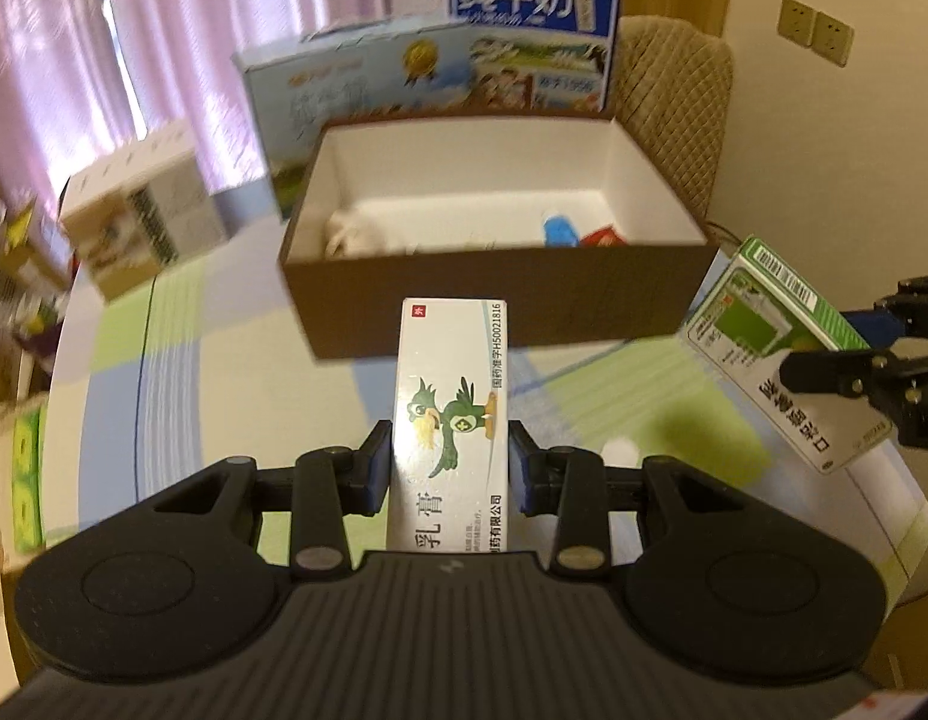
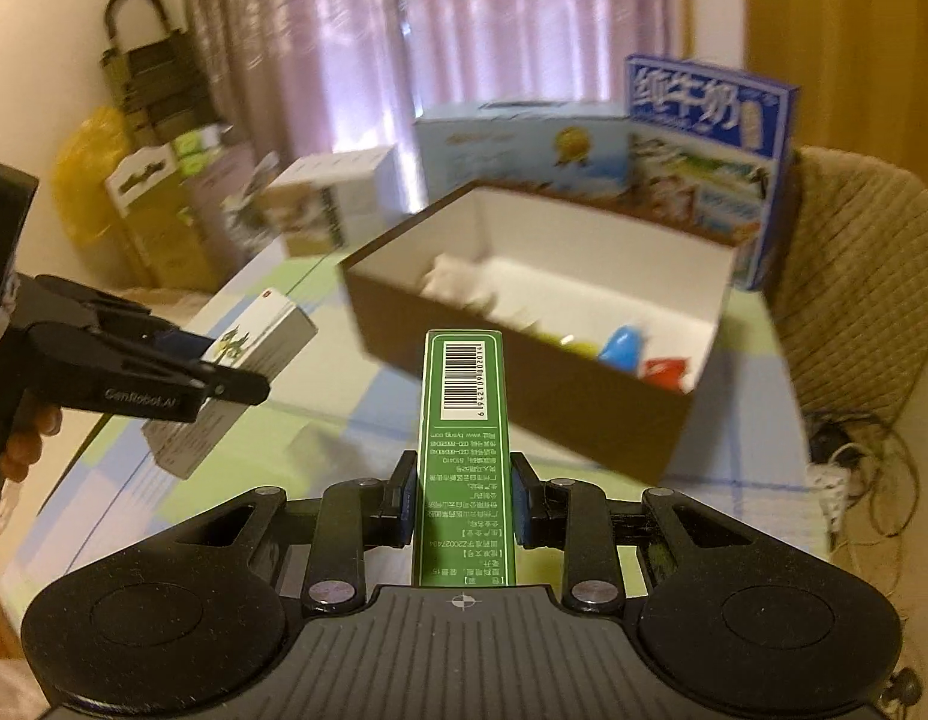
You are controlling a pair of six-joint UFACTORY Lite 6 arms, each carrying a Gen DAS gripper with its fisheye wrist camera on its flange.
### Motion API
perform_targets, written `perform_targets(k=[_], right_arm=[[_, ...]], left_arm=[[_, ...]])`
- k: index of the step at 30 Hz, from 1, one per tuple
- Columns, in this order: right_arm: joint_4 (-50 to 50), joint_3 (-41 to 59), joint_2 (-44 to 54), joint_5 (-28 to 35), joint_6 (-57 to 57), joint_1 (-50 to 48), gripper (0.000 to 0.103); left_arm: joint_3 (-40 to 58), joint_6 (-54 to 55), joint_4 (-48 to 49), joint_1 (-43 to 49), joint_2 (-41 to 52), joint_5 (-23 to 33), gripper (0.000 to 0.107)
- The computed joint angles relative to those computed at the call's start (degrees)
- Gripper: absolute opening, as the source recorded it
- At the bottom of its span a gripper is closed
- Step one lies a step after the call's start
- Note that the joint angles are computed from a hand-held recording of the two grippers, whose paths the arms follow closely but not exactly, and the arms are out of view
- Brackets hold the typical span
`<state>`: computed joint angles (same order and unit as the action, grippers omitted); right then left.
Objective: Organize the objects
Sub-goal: 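Carry the ointment box and green box toward the brown box with both tools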
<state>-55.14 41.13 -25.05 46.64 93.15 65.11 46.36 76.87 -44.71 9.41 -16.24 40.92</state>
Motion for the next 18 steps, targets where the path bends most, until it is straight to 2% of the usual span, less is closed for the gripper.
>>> perform_targets(k=[5, 11, 18], right_arm=[[0.45, 0.25, -2.61, -2.57, -7.49, -7.73, 0.027], [2.24, 1.73, -1.61, -10.48, -17.36, -19.24, 0.027], [6.59, 5.43, 4.47, -22.43, -29.17, -33.31, 0.027]], left_arm=[[3.71, -3.07, -0.49, -7.68, 3.53, -5.0, 0.034], [9.66, -5.86, -0.38, -13.67, 9.69, -9.33, 0.034], [19.04, -10.3, 1.98, -17.77, 19.51, -13.27, 0.034]])
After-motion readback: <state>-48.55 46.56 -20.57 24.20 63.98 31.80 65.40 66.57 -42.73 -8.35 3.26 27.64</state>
